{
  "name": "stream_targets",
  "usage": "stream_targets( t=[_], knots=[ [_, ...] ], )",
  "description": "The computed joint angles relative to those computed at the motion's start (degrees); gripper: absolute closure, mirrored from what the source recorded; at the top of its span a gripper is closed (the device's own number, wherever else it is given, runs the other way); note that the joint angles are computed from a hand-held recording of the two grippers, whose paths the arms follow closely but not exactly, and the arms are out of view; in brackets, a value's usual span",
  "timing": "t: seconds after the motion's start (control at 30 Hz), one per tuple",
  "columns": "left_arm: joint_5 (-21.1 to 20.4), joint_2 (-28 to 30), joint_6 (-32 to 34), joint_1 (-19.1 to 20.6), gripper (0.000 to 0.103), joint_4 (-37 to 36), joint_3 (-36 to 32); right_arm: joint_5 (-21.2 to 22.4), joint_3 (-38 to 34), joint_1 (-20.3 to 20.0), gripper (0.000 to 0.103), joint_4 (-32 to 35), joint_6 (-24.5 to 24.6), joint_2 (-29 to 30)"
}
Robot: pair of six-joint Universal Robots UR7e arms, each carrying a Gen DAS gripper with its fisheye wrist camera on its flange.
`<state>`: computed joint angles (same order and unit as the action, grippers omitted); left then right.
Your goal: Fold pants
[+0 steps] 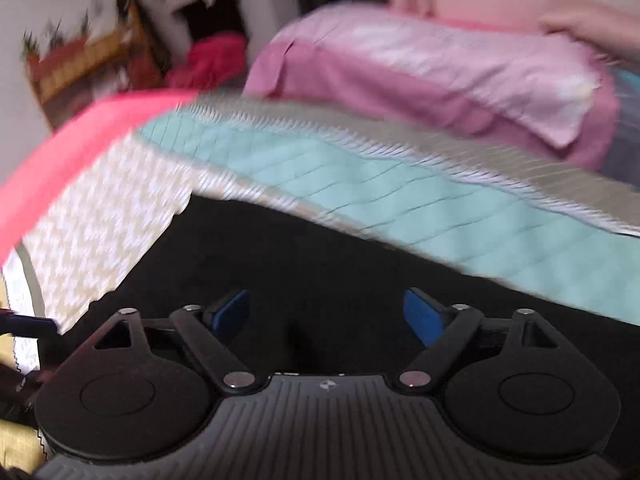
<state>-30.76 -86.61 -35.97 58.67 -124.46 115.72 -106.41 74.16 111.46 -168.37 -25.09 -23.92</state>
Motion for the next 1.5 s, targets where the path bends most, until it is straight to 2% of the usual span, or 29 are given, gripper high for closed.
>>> stream_targets(
  t=[0.1, 0.17, 0.2, 0.23, 0.27, 0.3, 0.33, 0.4, 0.47, 0.5, 0.53, 0.57, 0.6, 0.63, 0.67, 0.7, 0.73, 0.8, 0.83, 0.87, 0.9, 1.0, 1.07, 1.17, 1.23, 1.33, 1.43, 1.5],
  knots=[
    [-0.6, 5.4, 6.1, 1.6, 0.0, -7.2, -2.7, -1.2, 8.9, -3.2, 0.014, -8.8, -1.0, -5.9],
    [-1.0, 9.5, 7.8, 3.5, 0.0, -7.9, -5.4, -6.4, 10.9, -5.4, 0.014, -7.3, 1.9, -8.2],
    [-1.2, 11.4, 6.0, 4.7, 0.0, -4.9, -7.3, -6.9, 11.9, -7.0, 0.022, -6.2, 2.3, -9.6],
    [-0.2, 12.9, 5.7, 5.4, 0.0, -3.6, -8.2, -5.0, 14.2, -8.1, 0.038, -6.9, 1.3, -12.1],
    [2.1, 13.8, 7.4, 5.0, 0.0, -4.6, -7.7, -2.5, 16.2, -9.3, 0.033, -7.4, 2.0, -14.7],
    [3.3, 14.4, 7.6, 4.6, 0.0, -3.7, -7.9, -2.4, 17.9, -10.0, 0.019, -10.2, 3.3, -16.5],
    [3.7, 14.4, 7.1, 4.5, 0.0, -3.1, -7.9, -2.0, 19.9, -10.8, 0.011, -15.4, 3.3, -17.9],
    [2.9, 14.2, 5.8, 4.8, 0.0, -2.7, -8.1, -1.8, 21.6, -12.8, 0.012, -21.2, 4.5, -19.9],
    [3.0, 14.5, 4.5, 5.0, 0.0, -1.1, -8.9, -3.2, 20.4, -15.1, 0.012, -18.7, 6.5, -21.2],
    [3.2, 14.7, 3.7, 5.0, 0.0, 0.1, -9.4, -6.2, 18.8, -16.1, 0.018, -16.2, 6.1, -21.1],
    [3.3, 15.1, 3.3, 5.1, 0.0, 0.8, -9.9, -8.6, 18.1, -17.1, 0.047, -16.2, 4.5, -21.2],
    [3.4, 15.3, 3.1, 5.2, 0.0, 0.8, -10.1, -8.9, 18.5, -17.8, 0.061, -18.6, 4.1, -22.0],
    [3.6, 15.3, 2.9, 5.2, 0.0, 0.7, -10.0, -11.6, 18.1, -18.2, 0.068, -19.8, 6.2, -22.3],
    [3.8, 15.4, 2.9, 5.2, 0.0, 0.4, -9.9, -12.1, 18.5, -18.7, 0.068, -20.3, 8.7, -23.4],
    [4.2, 15.5, 2.7, 5.1, 0.0, 0.3, -9.8, -14.4, 18.4, -18.4, 0.058, -21.9, 10.7, -23.3],
    [4.6, 15.7, 1.9, 5.0, 0.0, 0.8, -9.8, -16.7, 18.6, -17.9, 0.028, -23.7, 10.7, -23.0],
    [4.9, 15.7, 0.7, 4.9, 0.0, 1.8, -9.9, -16.5, 19.4, -17.7, 0.019, -24.3, 8.9, -23.1],
    [5.4, 15.8, -2.4, 4.5, 0.0, 4.6, -10.3, -12.3, 21.9, -17.7, 0.023, -18.8, 5.7, -25.0],
    [5.5, 15.9, -4.0, 4.4, 0.0, 6.5, -10.7, -13.1, 21.8, -17.5, 0.023, -17.7, 2.4, -24.4],
    [5.6, 16.0, -5.8, 4.3, 0.0, 8.6, -11.2, -16.3, 21.5, -16.9, 0.025, -18.9, -2.7, -23.3],
    [5.6, 16.1, -8.1, 4.2, 0.0, 11.6, -12.1, -21.2, 20.9, -15.8, 0.026, -22.3, -5.4, -21.5],
    [5.2, 15.9, -17.1, 3.0, 0.0, 23.0, -14.6, -29.7, 21.0, -13.3, 0.026, -28.5, -5.3, -20.2],
    [6.0, 15.0, -19.0, 1.5, 0.0, 25.8, -13.9, -28.6, 24.9, -11.8, 0.024, -30.9, -8.7, -22.1],
    [6.4, 14.0, -23.1, -0.6, 0.0, 31.9, -13.5, -25.6, 32.5, -9.7, 0.019, -30.8, -7.3, -26.8],
    [6.1, 13.0, -24.0, -2.1, 0.0, 33.3, -12.4, -23.4, 35.9, -8.8, 0.017, -31.0, -7.4, -28.7],
    [5.2, 11.6, -25.4, -3.5, 0.0, 34.9, -10.9, -22.1, 41.5, -7.3, 0.014, -28.9, -3.5, -32.0],
    [4.0, 10.8, -26.6, -4.0, 0.0, 36.8, -10.0, -21.7, 46.6, -6.9, 0.014, -27.6, -0.6, -34.8],
    [3.4, 10.3, -26.4, -3.7, 0.0, 36.6, -9.3, -23.6, 49.3, -6.5, 0.014, -28.5, 0.0, -35.4]
  ],
)
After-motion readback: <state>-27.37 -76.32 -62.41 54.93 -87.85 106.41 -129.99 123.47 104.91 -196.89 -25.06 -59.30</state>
